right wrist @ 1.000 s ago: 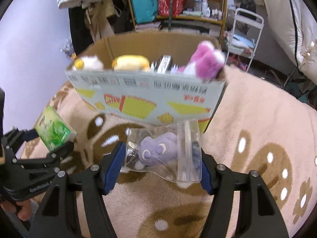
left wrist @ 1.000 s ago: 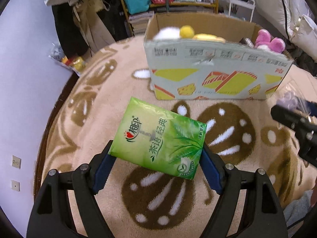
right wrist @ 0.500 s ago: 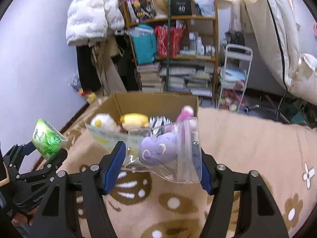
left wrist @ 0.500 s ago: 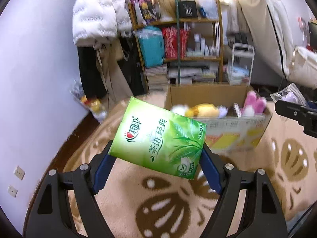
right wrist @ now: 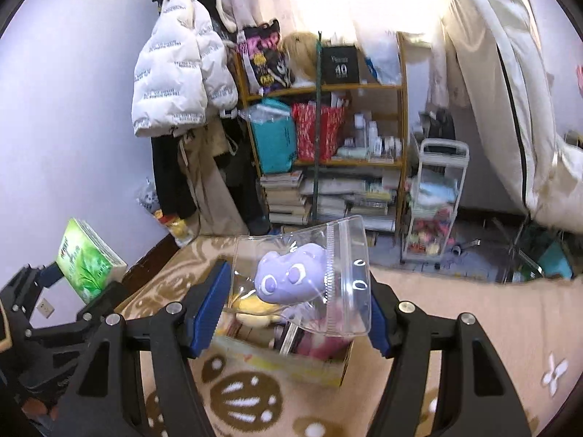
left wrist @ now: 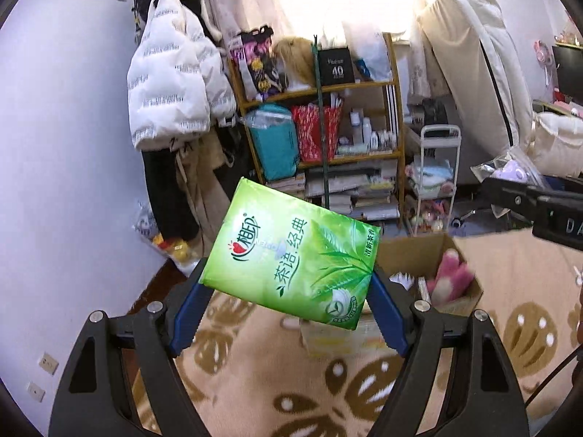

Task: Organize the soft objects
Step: 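Lift green pack with left gripper while right gripper carries clear bag over box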

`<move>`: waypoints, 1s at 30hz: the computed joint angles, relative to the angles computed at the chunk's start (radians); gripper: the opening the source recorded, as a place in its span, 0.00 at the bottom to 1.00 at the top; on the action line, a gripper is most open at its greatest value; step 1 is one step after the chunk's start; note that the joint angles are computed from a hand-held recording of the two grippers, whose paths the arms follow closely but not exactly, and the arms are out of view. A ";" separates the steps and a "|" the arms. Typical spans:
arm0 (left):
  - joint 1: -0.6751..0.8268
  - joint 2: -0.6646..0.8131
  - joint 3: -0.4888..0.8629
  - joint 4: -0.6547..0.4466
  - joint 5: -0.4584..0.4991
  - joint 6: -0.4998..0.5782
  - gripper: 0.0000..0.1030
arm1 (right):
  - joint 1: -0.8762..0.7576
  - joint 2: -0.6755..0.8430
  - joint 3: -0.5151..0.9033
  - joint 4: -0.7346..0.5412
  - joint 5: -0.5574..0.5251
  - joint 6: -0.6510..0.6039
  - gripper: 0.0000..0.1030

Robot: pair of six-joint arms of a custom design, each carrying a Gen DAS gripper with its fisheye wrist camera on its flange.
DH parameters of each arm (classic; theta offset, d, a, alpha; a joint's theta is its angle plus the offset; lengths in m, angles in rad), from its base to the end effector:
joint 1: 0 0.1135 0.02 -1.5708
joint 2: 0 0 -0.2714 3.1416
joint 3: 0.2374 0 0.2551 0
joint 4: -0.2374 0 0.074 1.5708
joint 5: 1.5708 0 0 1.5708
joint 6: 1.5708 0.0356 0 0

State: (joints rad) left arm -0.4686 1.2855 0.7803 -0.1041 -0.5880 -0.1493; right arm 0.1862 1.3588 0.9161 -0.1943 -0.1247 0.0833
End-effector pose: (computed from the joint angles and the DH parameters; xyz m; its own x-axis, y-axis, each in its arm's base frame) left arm 0.2539 -0.1064 0.2471 -0.5004 0.1146 -0.8581 -0.1057 0.9757 0.1919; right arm 0.2945 0.0600 0.2618 -0.6059 -0.0301 -0.7949 -0.2323 0.9624 0.1406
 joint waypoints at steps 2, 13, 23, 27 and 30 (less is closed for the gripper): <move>0.017 0.027 0.047 -0.002 0.025 0.021 0.77 | -0.014 0.024 0.040 -0.007 -0.018 -0.007 0.69; 0.055 0.211 0.109 0.103 0.094 0.064 0.77 | -0.028 0.169 0.080 0.054 -0.024 -0.079 0.69; 0.097 0.371 0.108 0.175 0.200 0.034 0.77 | -0.023 0.354 0.064 0.145 -0.009 -0.071 0.69; 0.096 0.431 0.121 0.190 0.219 0.045 0.78 | -0.028 0.423 0.060 0.172 -0.006 -0.062 0.69; 0.099 0.470 0.137 0.189 0.239 0.044 0.78 | -0.049 0.470 0.083 0.160 -0.060 -0.032 0.70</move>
State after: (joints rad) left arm -0.3692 1.7550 0.9178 0.0847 -0.3489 -0.1058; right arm 0.1375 1.8284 0.9990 -0.0348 -0.1849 0.0508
